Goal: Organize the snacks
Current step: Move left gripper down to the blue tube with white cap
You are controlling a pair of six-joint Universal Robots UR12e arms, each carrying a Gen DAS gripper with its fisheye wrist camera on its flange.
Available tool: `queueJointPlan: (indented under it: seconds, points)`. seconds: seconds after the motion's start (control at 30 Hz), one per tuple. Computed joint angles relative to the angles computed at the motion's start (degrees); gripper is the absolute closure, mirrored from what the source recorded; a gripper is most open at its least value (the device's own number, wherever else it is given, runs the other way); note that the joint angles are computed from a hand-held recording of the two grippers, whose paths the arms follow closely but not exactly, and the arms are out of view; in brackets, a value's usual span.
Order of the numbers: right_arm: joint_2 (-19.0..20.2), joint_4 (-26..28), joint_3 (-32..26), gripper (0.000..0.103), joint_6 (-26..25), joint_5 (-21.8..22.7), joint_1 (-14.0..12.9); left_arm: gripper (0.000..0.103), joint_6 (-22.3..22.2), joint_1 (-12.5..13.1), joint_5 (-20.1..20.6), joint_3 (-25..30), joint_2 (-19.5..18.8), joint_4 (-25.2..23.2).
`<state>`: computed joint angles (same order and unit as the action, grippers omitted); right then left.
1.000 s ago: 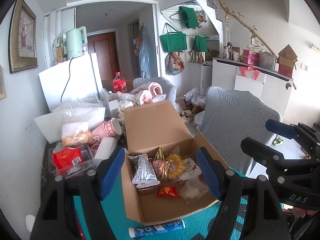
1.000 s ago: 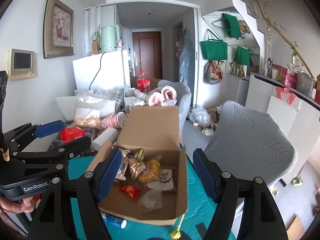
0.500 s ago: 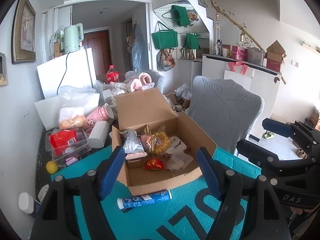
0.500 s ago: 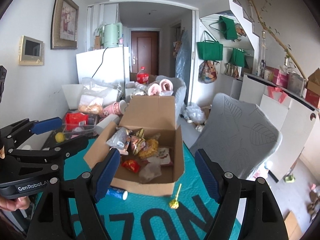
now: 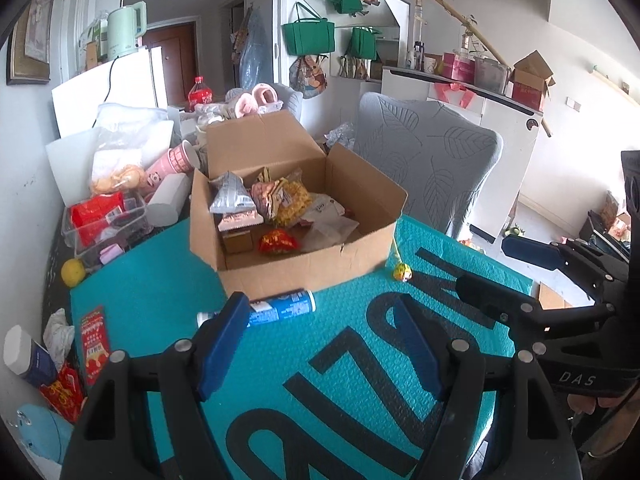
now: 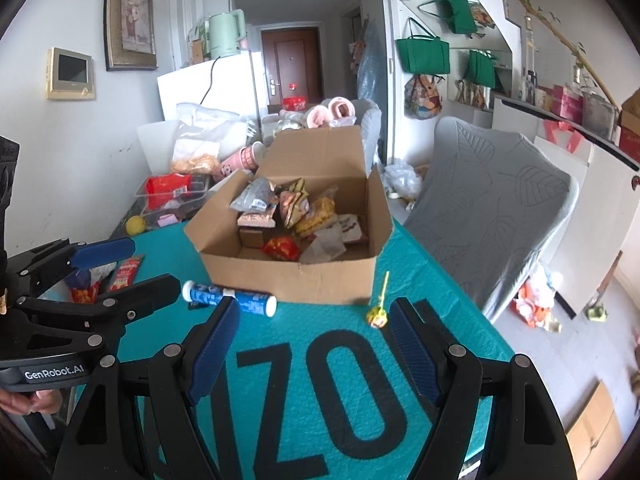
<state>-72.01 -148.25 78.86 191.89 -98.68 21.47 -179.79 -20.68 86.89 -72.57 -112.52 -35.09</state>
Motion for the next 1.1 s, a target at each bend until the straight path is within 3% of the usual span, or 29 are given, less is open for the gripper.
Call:
queueJointPlan:
  seconds: [0.33,0.47,0.67,0.83,1.1]
  points:
    - [0.1,0.5,2.7,0.025,2.7,4.0,0.0,0.029,-1.7,1.1,-4.2,-2.9,0.4,-1.0]
    - [0.7,0.6,3.0,0.025,4.0,5.4,-0.2,0.029,-2.6,1.4,-2.8,-2.6,-0.1,-1.5]
    - [2.0,1.8,2.2,0.025,5.2,6.3,-0.8,0.029,-3.9,2.1,-0.8,-0.8,-1.9,-3.5]
    - [3.7,3.1,0.3,0.025,4.6,7.1,-1.2,0.029,-4.8,3.0,-1.9,1.6,-3.7,-5.1]
    - [7.2,6.0,-4.1,0.025,3.9,9.7,-1.8,0.029,-2.0,4.1,-0.6,7.0,-8.2,-7.2]
